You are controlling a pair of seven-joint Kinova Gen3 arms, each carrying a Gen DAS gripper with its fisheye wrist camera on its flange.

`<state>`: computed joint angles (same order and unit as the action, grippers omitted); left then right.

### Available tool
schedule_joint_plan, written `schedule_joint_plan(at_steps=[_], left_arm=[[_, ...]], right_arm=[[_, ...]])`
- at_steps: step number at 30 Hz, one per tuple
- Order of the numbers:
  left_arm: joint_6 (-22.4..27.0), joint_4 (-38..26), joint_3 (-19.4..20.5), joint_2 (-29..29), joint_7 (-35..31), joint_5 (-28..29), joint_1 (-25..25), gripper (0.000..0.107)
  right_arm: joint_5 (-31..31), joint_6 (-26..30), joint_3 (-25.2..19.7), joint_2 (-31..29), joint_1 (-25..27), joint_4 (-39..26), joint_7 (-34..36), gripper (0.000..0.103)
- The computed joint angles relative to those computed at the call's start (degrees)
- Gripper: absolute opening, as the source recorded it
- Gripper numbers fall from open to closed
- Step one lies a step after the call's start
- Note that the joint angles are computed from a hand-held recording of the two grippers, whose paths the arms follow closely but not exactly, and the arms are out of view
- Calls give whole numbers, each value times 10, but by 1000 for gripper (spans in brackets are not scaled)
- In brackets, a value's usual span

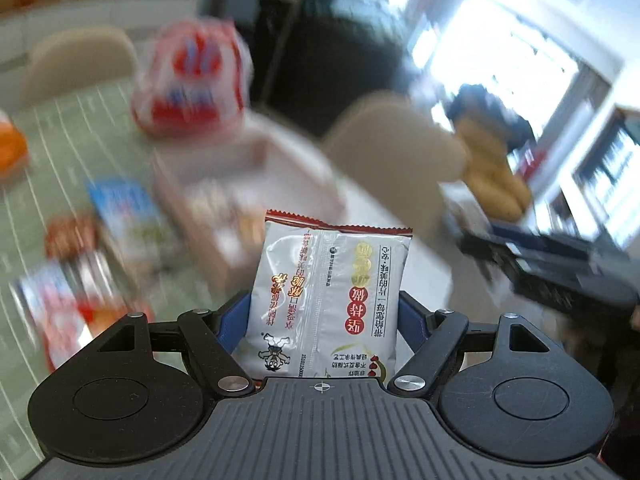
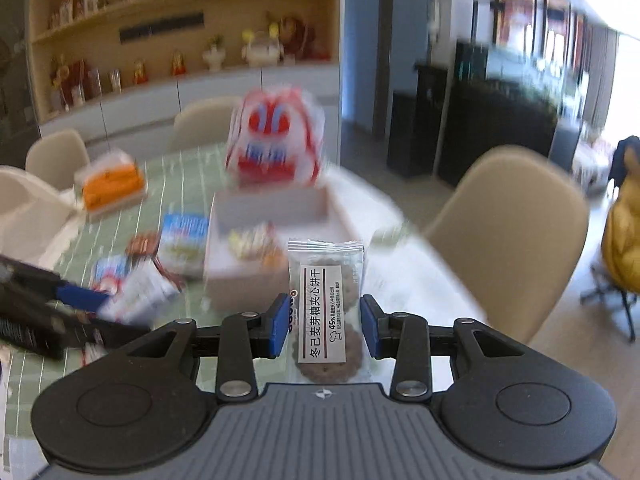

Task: Organize snacks
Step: 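Drop the white packet into the pink box with the left tool while the right drops the cookies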

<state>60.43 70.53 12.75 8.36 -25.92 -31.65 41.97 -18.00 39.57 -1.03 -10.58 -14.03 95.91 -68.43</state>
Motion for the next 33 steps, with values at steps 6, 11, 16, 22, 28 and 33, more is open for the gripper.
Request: schedule_joint_plan(at_steps=[6, 11, 16, 22, 28, 33], left_arm=[[75, -159, -67, 71, 20, -126, 45, 81], [92, -292, -66, 161, -8, -89, -2, 81], [159, -425, 5, 280, -14, -49, -65, 81], [203, -511, -73, 371, -36, 86, -68, 81], [116, -377, -138, 339, -76, 118, -33, 81], [44, -284, -166, 293, -83, 93, -6, 81]], right_arm=[[-135, 11, 99, 72, -32, -127, 140, 38], [-252, 55, 42, 147, 82, -215, 245, 38], [-283, 93, 48, 200, 107, -251, 287, 38], [-252, 124, 21, 253, 148, -284, 259, 38], [-203, 198, -14, 321, 159, -362, 201, 38], [-154, 283, -49, 411, 125, -495, 133, 38]])
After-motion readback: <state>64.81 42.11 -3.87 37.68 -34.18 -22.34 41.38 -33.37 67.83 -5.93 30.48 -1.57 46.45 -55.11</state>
